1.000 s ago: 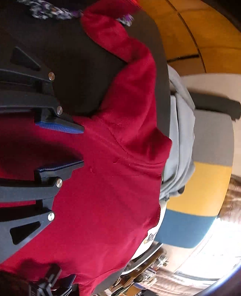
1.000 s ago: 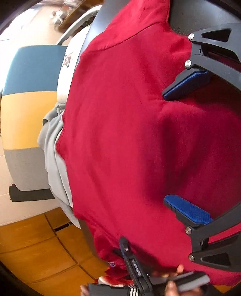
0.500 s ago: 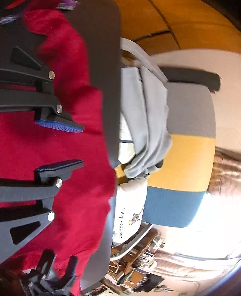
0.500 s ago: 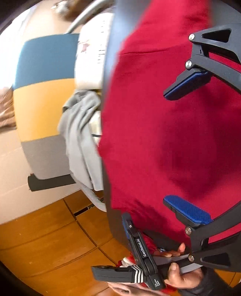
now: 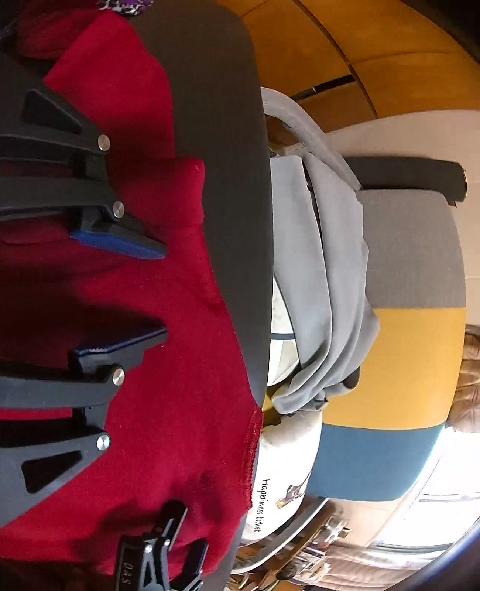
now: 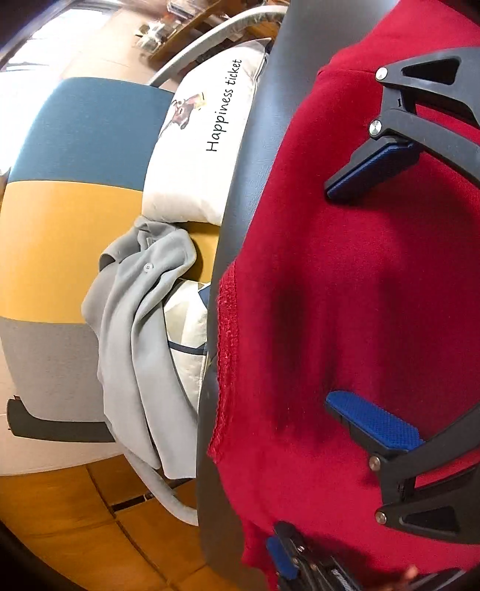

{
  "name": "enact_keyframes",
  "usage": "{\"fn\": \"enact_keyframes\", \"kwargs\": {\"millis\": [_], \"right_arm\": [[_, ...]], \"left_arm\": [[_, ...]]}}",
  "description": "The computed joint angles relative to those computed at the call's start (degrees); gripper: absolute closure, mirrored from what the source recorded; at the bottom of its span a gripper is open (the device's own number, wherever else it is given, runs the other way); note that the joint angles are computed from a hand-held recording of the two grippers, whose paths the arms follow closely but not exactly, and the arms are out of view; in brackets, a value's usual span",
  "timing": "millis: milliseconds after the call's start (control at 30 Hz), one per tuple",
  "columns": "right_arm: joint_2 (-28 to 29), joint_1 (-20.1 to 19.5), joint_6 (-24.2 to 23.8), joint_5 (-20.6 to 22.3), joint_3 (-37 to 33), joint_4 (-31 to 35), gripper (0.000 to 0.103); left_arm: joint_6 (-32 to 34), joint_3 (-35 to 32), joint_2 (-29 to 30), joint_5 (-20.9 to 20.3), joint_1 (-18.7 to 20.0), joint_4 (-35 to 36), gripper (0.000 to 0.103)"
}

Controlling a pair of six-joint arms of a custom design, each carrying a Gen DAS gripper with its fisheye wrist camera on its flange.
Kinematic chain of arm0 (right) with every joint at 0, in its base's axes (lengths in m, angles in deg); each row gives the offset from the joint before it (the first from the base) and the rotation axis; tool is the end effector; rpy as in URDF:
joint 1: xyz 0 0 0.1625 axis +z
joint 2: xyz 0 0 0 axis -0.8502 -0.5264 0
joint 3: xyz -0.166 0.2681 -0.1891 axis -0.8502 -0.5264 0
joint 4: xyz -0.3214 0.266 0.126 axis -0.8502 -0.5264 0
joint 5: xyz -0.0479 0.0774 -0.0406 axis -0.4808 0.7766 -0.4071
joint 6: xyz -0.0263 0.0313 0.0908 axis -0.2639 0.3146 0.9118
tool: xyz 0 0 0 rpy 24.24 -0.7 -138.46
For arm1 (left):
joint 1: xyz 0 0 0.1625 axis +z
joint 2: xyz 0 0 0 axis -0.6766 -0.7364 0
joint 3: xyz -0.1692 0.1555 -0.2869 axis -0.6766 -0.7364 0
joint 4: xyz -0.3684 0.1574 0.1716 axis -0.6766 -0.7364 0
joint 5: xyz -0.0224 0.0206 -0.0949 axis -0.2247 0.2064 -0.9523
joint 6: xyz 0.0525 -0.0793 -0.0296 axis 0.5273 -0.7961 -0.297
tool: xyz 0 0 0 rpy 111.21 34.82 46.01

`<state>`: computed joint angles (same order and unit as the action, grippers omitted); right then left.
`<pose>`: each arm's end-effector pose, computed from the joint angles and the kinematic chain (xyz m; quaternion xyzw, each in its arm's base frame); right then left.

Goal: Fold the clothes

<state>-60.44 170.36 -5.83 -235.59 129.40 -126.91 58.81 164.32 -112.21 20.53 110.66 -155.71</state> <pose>0.3046 -0.6220 0.0328 -0.0061 -0.8449 0.3517 0.4030 -0.0766 -0.6961 0.2722 0.3045 0.8730 -0.2478 0.2895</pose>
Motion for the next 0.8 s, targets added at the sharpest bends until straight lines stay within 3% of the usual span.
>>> {"fn": "enact_keyframes", "kwargs": {"millis": [233,400,467,567,633,700,800], "right_arm": [[-1.1,0.8,-1.3,2.5,4.0,-5.4,0.0],[-3.6,0.0,-0.4,6.6,6.3,-5.2,0.0],[-8.0,-0.1,1.1,12.8,11.5,-8.0,0.0],[-15.2,1.6,2.4,17.2,22.4,-20.5,0.0],[-21.6,2.6,6.1,19.1,31.3,-27.2,0.0],[-29.3,4.3,12.3,16.5,41.3,-32.2,0.0],[-40.1,7.5,21.0,8.9,54.4,-39.8,0.003]], "left_arm": [[1.9,2.8,-2.0,2.5,-1.6,-2.4,0.063],[0.4,12.9,-13.0,-3.3,-3.9,-0.8,0.064],[-1.6,17.1,-17.9,-5.3,-4.3,1.9,0.064],[-1.4,22.4,-23.0,-5.2,-4.7,4.7,0.064],[-2.1,23.9,-24.4,-4.2,-4.5,6.7,0.064],[-3.1,24.6,-25.0,-3.6,-4.3,7.9,0.064],[-4.8,24.3,-25.0,-3.5,-3.8,8.6,0.061]]}}
